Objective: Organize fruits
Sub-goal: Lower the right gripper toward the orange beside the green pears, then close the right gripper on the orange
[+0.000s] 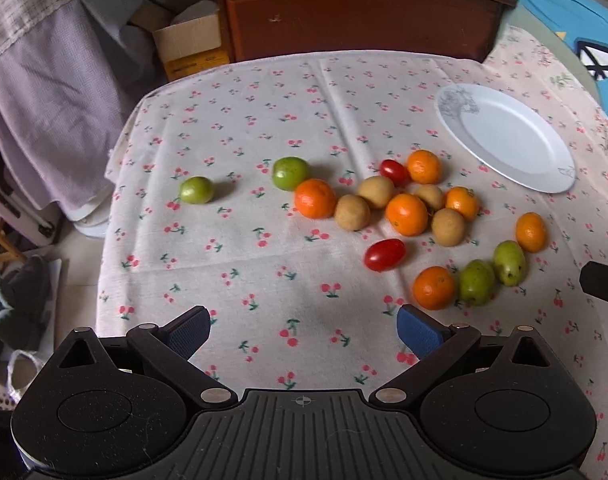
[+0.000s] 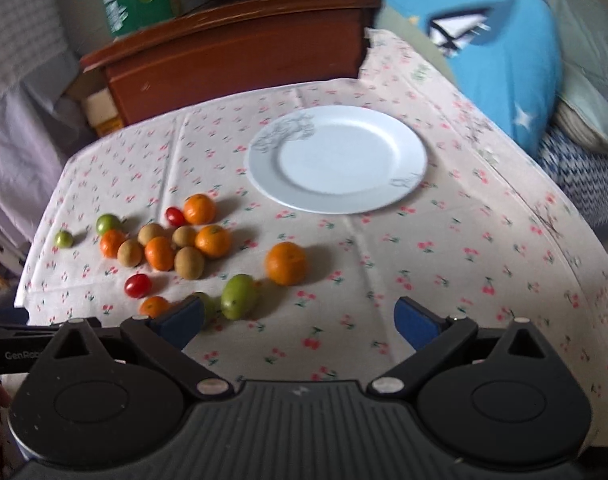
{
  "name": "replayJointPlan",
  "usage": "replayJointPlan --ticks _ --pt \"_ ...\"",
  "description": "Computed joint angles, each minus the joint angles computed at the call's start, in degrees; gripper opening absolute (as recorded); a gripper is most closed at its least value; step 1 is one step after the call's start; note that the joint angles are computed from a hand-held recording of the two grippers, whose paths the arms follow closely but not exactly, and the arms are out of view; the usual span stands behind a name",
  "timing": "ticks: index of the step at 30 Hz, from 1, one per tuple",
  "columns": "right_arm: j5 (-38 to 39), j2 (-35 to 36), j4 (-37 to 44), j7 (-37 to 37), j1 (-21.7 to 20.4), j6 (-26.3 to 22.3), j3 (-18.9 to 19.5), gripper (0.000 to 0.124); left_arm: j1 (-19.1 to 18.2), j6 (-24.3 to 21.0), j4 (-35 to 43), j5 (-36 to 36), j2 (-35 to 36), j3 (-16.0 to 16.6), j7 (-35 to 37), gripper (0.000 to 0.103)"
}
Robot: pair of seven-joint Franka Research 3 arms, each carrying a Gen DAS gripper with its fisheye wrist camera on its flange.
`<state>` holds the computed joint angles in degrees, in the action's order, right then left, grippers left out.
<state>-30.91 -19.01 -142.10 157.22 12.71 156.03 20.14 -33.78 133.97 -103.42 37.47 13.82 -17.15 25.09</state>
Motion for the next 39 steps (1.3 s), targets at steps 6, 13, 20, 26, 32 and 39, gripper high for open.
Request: replayJointPlan --ticks 6,13,20,26,32,39 --pt "5.6 -2.5 -3.7 -3.0 0.4 0.4 -2.4 0.088 0.0 4.8 -0.5 0.4 0.9 0.2 -0.4 0.1" --pt "11.9 -0.5 -4.8 -8.3 -0.3 7.5 -3.9 0.069 -1.3 11.6 -1.2 7.1 1.9 1.6 -3.2 0.098" --pt "15.5 4.6 -3.5 -16.1 -0.6 16.0 -4.0 0.055 -2.1 14.6 0.1 9.0 4.6 2.5 -2.8 0.086" --pt "13.0 7.3 -2.0 -13.7 -5.2 18.0 0.1 0.044 -2.7 17.5 0.5 10.8 5.7 3.5 -3.1 0.07" --pt "10.4 10.2 0.0 -11.6 -5.1 18.7 -0.3 0.039 -2.3 19.9 -0.2 9.2 6.1 3.7 -1.6 0.06" --pt "3.0 11.9 2.0 -4.7 -4.0 16.6 -2.0 0.035 -3.0 19.6 0.2 9.3 6.5 4.0 -0.5 0.057"
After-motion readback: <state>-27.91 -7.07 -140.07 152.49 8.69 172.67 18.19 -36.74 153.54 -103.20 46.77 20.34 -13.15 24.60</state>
